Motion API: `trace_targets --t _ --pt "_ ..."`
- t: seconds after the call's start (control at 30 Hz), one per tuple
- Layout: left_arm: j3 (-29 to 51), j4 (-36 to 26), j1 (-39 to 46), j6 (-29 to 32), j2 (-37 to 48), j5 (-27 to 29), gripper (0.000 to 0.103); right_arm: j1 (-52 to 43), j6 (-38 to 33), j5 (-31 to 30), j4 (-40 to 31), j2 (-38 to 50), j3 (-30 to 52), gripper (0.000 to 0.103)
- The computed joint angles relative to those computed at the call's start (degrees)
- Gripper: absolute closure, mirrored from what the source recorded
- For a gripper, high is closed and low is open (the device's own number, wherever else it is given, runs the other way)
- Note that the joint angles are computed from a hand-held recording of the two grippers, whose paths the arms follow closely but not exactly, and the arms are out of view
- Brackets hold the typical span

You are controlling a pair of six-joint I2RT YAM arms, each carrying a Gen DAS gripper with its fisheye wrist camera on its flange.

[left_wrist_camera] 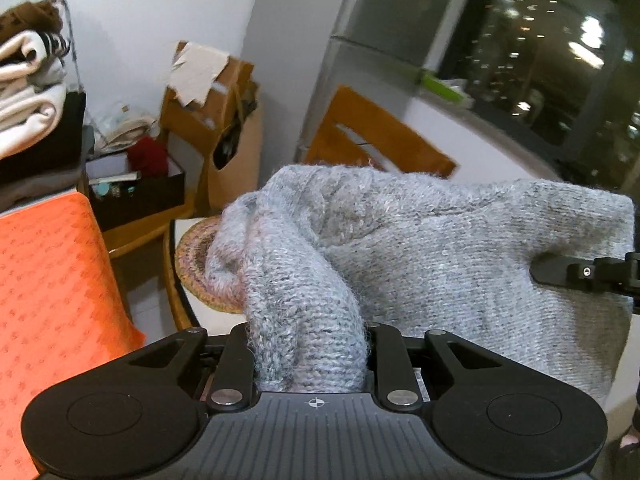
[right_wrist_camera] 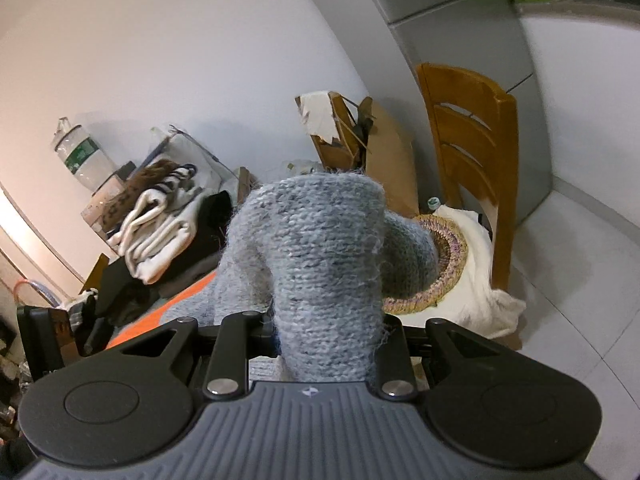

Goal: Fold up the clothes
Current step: 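Lift the folded cardigan with both grippers and carry it to the chair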

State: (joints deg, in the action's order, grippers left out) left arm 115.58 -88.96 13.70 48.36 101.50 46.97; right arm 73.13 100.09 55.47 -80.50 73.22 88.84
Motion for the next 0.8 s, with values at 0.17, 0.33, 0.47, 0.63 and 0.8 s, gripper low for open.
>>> trace_targets --t 0.17,0.33,0.47,0.63,0.8 --pt "-5.6 19.7 -10.7 -18.2 -0.7 -7.5 0.079 -29.8 -36.1 -22.7 28.4 -12.0 -15.1 0.073" --pt "-4.8 30.1 -17.7 -29.1 4.0 -16.4 0.079 -55.6 -54.5 -47.5 41.3 -8.4 -19.1 0.073" --pt "-0.8 34.4 -21.7 -34.5 10.8 -23.2 0.079 -67.9 -63.9 -61.2 49.1 2.3 -18.1 0.073" --pt "7.8 36.7 -25.0 -40.6 22.3 -29.0 0.079 -77.3 -72.7 -72.6 55.5 19.7 -12.4 0.073" --pt "21.2 35.9 -27.8 -46.9 36.6 -34.6 0.079 -81.2 -80.0 -78.0 55.8 39.8 1.5 0.073"
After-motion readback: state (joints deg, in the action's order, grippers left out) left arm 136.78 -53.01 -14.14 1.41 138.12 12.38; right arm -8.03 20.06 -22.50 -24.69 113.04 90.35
